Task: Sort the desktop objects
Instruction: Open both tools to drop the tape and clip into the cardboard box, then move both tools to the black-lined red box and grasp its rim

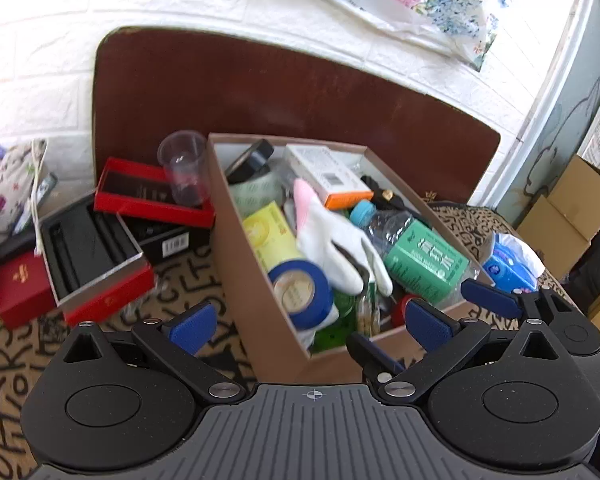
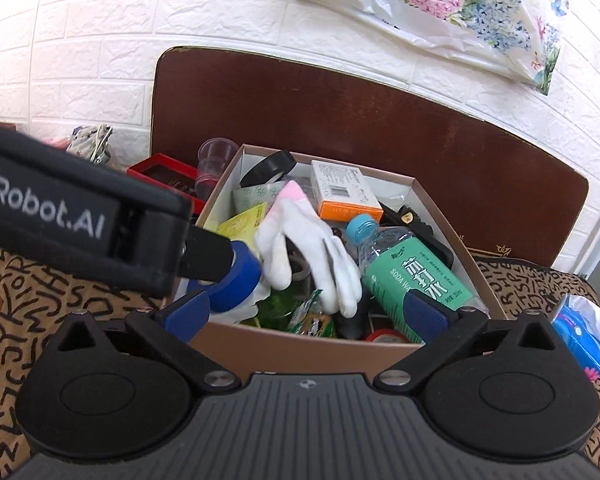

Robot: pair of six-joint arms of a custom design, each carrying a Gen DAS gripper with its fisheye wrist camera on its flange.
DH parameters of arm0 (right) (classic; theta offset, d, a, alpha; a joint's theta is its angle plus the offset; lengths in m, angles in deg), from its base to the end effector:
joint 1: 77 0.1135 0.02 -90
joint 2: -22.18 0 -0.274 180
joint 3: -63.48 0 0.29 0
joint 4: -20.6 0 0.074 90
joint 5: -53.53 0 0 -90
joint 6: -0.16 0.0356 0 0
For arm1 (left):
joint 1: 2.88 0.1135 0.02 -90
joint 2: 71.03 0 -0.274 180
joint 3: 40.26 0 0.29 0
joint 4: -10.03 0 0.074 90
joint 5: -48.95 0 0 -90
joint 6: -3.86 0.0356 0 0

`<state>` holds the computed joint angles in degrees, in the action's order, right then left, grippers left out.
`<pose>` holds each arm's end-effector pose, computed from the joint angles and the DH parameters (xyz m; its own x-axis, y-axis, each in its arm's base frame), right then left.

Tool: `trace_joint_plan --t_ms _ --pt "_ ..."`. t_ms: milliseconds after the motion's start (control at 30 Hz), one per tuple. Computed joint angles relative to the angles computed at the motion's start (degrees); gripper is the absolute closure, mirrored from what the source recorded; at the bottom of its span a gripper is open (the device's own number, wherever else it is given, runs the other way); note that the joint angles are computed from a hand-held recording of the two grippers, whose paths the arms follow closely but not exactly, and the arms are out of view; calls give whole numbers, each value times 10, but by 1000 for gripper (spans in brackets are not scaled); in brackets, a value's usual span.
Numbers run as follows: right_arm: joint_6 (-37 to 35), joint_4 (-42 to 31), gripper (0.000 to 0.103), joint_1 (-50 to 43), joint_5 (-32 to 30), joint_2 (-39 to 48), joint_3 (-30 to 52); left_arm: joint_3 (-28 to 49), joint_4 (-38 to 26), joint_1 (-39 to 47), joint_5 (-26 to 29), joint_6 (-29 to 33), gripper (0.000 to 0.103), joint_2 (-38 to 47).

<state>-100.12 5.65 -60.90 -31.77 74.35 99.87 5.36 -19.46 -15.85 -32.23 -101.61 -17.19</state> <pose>0.2171 0.0596 0.1951 -0.4458 -0.3138 -0.8383 -0.2930 0.9361 -0.1946 0.2246 -0.0573 0.2265 -0.6652 -0.1173 -0.7374 0.1687 0.9385 -0.3014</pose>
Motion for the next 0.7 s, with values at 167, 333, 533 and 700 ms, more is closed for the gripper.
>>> trace_joint_plan --t_ms 167,333,533,700 --pt "16 -38 0 30 19 -42 -2 -22 -34 25 16 -11 0 -58" --pt "41 -73 0 90 54 -94 -2 -52 -86 76 53 -1 0 -154" --pt "86 -94 0 202 109 -113 -4 -84 -187 221 150 50 0 -278" --pt "137 -74 0 293 138 -73 -7 -101 -269 400 249 157 0 -319"
